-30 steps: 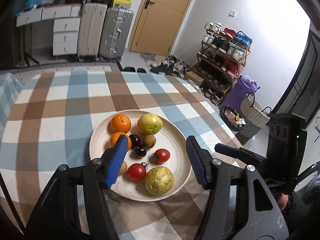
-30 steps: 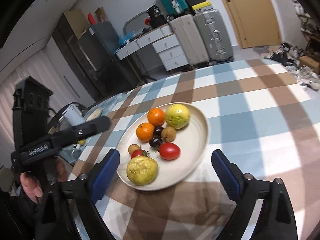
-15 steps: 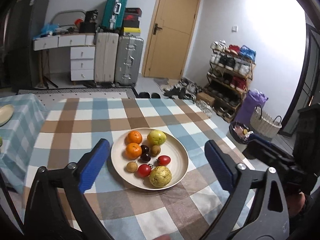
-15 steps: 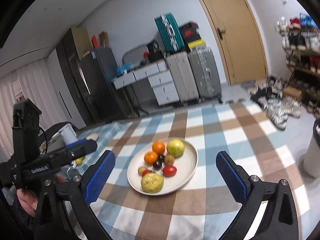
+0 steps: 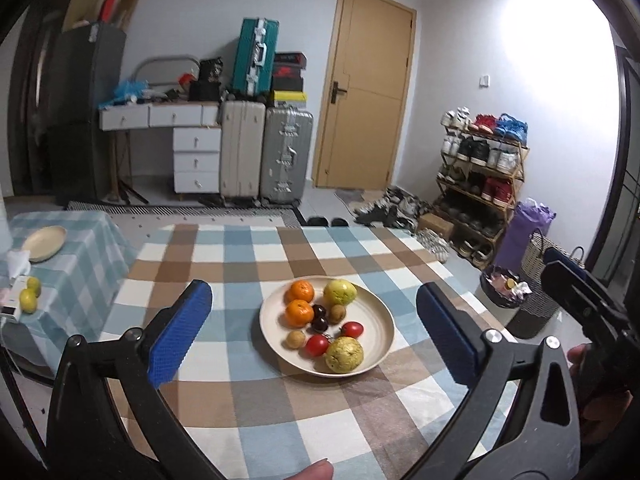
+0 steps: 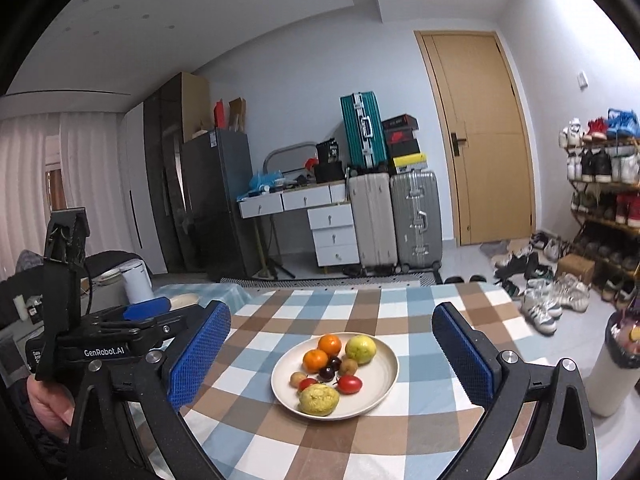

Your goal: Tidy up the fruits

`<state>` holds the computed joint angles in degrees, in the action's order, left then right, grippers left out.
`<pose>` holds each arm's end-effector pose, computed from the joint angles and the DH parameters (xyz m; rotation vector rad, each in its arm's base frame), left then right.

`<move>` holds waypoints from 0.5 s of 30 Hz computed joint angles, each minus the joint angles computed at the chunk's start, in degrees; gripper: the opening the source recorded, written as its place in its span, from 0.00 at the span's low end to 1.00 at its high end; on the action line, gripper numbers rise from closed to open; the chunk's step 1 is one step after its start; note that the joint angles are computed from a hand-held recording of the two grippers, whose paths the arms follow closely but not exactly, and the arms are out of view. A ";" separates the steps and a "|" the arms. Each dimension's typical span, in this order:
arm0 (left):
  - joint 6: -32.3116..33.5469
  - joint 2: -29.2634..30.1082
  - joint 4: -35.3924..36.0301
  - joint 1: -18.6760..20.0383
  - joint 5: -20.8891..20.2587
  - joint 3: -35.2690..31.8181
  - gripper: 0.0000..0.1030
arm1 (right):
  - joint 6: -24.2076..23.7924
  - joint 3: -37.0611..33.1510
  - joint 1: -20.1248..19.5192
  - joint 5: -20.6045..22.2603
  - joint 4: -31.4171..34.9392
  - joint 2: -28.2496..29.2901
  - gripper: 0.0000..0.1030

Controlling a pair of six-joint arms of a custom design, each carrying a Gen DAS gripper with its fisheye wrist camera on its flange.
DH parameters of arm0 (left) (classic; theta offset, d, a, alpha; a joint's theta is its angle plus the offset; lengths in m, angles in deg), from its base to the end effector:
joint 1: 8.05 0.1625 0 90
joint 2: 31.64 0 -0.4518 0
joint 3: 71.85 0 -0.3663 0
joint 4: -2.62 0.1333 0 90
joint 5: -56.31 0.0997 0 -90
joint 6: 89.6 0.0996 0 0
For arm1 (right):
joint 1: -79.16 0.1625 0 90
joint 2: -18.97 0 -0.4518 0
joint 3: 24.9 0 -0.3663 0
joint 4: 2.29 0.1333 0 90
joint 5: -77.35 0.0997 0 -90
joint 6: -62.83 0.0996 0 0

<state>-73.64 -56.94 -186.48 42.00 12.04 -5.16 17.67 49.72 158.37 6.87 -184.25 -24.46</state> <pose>-0.3538 -0.7411 0.1605 0.5819 2.1910 -1.3837 0.0191 -0.7896 0.3246 0.9820 -2.3197 1.5001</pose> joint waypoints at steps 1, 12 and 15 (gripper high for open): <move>0.99 0.07 -1.66 -0.34 1.23 0.42 0.99 | -0.31 0.73 0.03 0.05 -0.88 -0.27 1.00; 10.42 1.13 -17.89 -1.68 5.41 3.79 0.99 | -3.34 5.86 -0.30 -0.08 -8.60 -1.47 1.00; 11.40 1.71 -19.54 -1.42 6.23 4.12 0.99 | -4.88 6.92 -0.56 -0.42 -10.34 -1.30 1.00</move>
<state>-62.24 -55.23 -206.02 40.58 18.27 -1.03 12.79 56.64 157.82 6.45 -194.59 -25.75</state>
